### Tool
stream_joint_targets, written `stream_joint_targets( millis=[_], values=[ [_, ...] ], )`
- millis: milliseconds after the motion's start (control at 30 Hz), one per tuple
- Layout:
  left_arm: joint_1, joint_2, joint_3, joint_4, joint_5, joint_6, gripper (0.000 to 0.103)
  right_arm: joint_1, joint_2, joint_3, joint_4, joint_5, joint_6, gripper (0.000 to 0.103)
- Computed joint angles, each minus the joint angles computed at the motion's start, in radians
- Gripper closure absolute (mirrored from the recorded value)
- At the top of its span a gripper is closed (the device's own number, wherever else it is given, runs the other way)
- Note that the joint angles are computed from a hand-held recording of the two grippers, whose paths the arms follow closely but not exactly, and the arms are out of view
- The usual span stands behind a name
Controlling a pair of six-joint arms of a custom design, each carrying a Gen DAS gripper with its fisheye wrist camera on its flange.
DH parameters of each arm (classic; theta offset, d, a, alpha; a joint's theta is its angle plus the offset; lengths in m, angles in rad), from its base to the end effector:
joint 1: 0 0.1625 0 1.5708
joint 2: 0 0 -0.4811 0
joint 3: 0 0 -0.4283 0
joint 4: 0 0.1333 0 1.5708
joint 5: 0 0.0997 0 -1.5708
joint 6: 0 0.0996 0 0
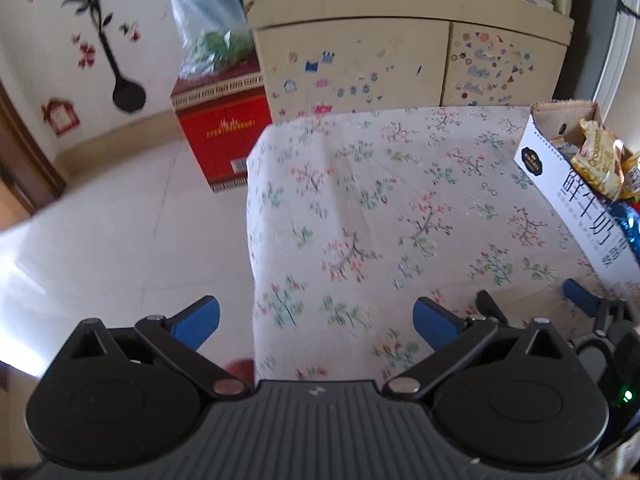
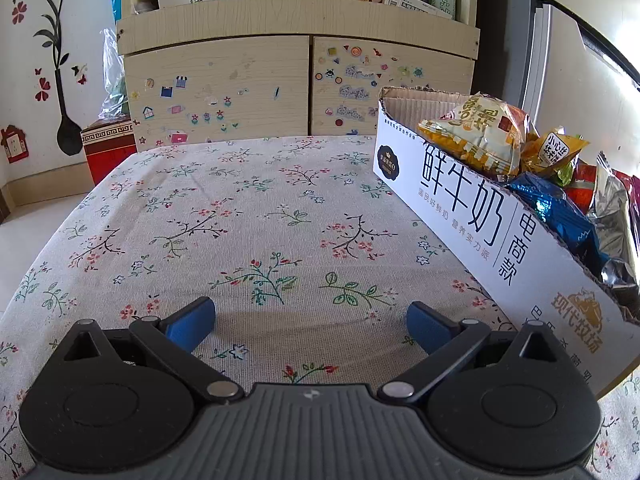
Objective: Organize snacks
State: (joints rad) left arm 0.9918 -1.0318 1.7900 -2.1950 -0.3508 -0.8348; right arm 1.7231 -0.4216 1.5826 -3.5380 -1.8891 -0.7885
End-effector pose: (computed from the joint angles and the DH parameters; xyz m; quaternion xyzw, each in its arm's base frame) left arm -0.1670 -0.6700 0.2336 -0.0663 0.8160 -0.3295 0.4703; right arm 0.2143 -0.7228 -0.0270 0.3562 -0.8378 0.3223 0.2596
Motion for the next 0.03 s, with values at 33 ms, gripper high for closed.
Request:
stream_joint_targets(
  millis=[33],
  values=[
    [0.004,0.005,-0.013,0.011,0.003,0.014,0.001,0.000,0.000,0.000,0.000,0.000,0.000,0.000]
  ],
)
